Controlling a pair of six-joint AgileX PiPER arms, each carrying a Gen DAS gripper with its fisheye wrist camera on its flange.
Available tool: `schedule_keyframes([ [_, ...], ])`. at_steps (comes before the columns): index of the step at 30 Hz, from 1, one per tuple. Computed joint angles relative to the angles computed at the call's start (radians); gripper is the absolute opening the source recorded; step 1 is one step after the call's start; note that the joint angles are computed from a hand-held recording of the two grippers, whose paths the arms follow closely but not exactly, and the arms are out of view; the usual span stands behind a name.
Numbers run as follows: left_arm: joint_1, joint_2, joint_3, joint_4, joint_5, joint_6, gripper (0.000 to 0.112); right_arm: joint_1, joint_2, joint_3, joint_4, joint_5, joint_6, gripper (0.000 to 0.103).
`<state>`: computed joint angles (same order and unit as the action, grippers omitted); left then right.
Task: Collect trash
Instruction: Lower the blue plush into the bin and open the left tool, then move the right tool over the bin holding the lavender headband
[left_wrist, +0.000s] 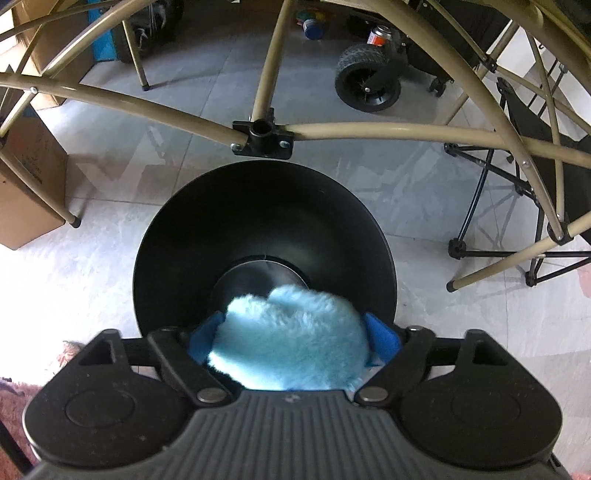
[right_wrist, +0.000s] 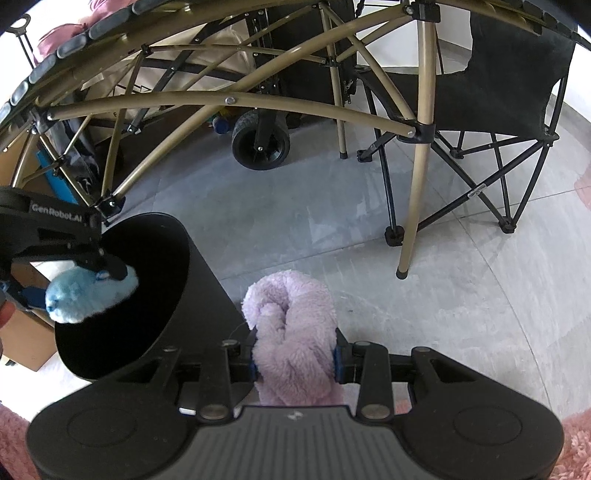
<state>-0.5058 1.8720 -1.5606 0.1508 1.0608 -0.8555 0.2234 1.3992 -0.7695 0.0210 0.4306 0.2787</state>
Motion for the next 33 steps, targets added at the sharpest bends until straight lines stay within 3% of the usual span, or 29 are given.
schedule_keyframes([
  [2,-0.008,0.004,-0.011,0.011,0.011,-0.008,0.103,-0.005,0.000,0.000,0.013,0.001,-0.016,0.034],
  [19,0.003,-0.036,0.021,-0.004,0.000,0.029,0.103,0.004,-0.008,-0.009,0.016,0.005,-0.025,0.034],
  [33,0.048,-0.180,0.150,0.029,-0.026,0.034,0.103,0.135,0.026,-0.123,-0.168,0.050,0.195,0.035],
])
